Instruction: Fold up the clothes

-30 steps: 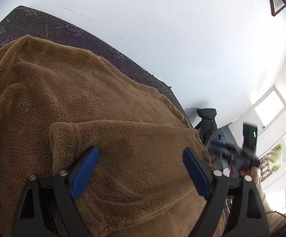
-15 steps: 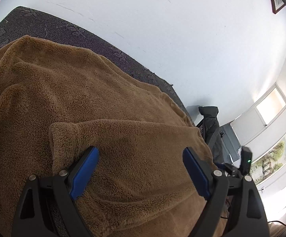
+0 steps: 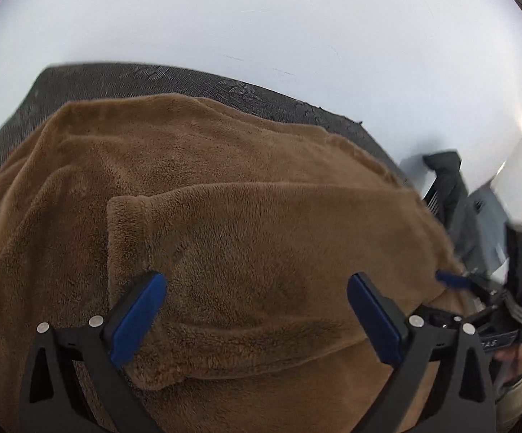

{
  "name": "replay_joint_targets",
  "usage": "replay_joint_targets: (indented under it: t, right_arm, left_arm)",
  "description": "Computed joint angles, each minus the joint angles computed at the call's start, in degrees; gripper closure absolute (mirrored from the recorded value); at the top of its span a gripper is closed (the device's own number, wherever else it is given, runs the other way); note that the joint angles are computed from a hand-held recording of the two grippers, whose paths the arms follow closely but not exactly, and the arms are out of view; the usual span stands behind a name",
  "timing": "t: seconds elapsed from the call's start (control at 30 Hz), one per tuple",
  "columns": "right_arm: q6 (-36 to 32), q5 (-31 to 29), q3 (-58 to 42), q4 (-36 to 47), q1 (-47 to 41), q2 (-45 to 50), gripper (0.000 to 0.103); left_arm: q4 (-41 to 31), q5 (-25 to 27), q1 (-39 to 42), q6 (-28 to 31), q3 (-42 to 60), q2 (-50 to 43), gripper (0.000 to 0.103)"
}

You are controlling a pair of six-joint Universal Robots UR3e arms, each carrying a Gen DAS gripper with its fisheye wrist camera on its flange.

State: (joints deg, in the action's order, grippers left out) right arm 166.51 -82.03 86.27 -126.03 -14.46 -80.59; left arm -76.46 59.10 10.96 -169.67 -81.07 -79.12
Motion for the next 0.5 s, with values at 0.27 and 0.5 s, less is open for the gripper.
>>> replay_joint_targets:
  t: [0.27, 0.5]
  right_arm:
    - [-0.69, -3.99, 7.9, -10.16, 1.77, -2.77, 0.001]
    - [-0.52, -6.1, 10.59, -13.0, 3.02, -3.7, 0.001]
  left_arm:
    - [1.11, 9.74, -6.46, -0.98, 4.06, -3.92, 0.001]
    - [1.78, 19.57, -12.86, -1.48, 6.42, -6.92, 0.001]
